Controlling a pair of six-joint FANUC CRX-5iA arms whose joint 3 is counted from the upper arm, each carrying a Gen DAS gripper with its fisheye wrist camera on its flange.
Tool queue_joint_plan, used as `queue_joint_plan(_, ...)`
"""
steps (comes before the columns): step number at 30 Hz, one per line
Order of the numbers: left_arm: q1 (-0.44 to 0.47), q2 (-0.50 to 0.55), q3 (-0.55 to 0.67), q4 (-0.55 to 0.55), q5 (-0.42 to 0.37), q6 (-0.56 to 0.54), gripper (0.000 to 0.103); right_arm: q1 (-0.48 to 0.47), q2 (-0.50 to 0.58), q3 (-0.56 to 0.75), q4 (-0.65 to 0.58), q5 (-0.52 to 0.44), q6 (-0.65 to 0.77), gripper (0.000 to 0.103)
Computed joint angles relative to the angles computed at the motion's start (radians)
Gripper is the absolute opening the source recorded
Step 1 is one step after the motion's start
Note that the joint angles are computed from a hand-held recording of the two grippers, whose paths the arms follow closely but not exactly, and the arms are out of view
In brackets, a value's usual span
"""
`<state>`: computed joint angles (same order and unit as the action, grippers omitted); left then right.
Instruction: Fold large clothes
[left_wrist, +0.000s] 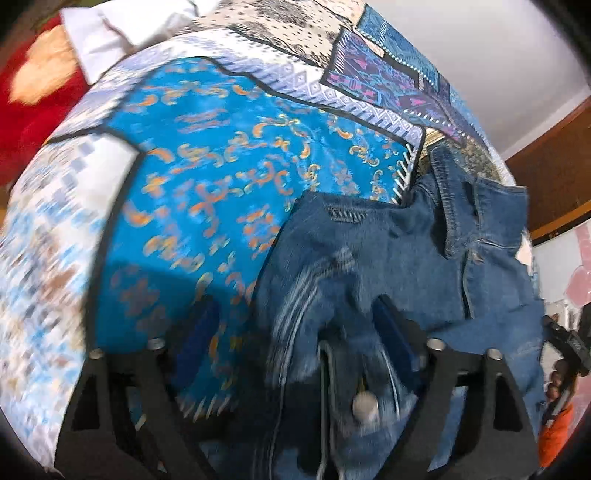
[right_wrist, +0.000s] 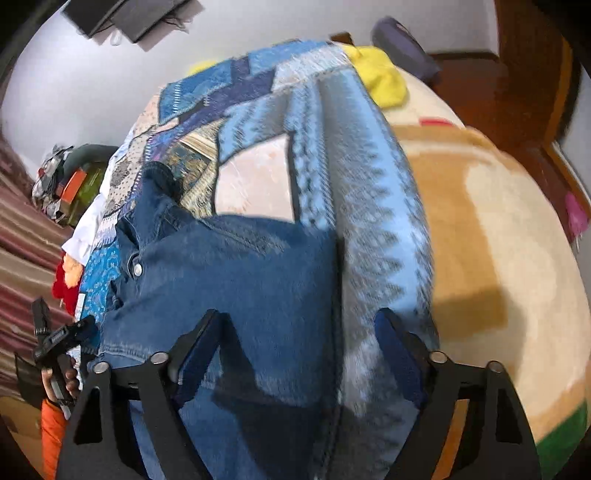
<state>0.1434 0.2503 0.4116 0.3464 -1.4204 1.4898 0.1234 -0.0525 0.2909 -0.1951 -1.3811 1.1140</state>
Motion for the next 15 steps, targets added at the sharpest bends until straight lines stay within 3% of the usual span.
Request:
queue_joint_plan(1, -0.017, 0.019, 0.024, -0.024, -0.005, -0.005, 0.063, 0.006, 0.006, 0.005, 0.004, 0.007, 0.023, 0.058)
queue_joint_plan(2, -0.031, 0.042, 0.047, -0.037, -0.018, -0.013, 0.053, 0.009, 0.019, 0.02, -0.006, 0.006, 0.056, 0.05)
queue_joint_plan(3, -0.044, 0.072, 0.078, -0.053, -0.047, -0.009, 0.03, 0.018, 0.029, 0.028, 0.003, 0.002, 0.061, 0.046)
queue_joint_plan(4, -0.061, 0.094, 0.108, -0.092, -0.064, 0.011, 0.023, 0.028, 0.034, 0.027, 0.02, 0.007, 0.061, 0.039)
queue_joint_plan(7, -0.086, 0.084, 0.119, -0.147, -0.009, 0.005, 0.017, 0.07, 0.051, 0.023, 0.092, 0.041, 0.078, 0.018)
queue_joint_plan(10, -0.088, 0.054, 0.119, -0.187, 0.053, 0.012, 0.015, 0.082, 0.094, 0.059, 0.13, 0.057, 0.102, 0.008)
queue_joint_plan(15, -0.057, 0.028, 0.141, -0.239, 0.094, 0.082, 0.014, 0.073, 0.219, 0.189, 0.126, 0.058, 0.131, 0.007)
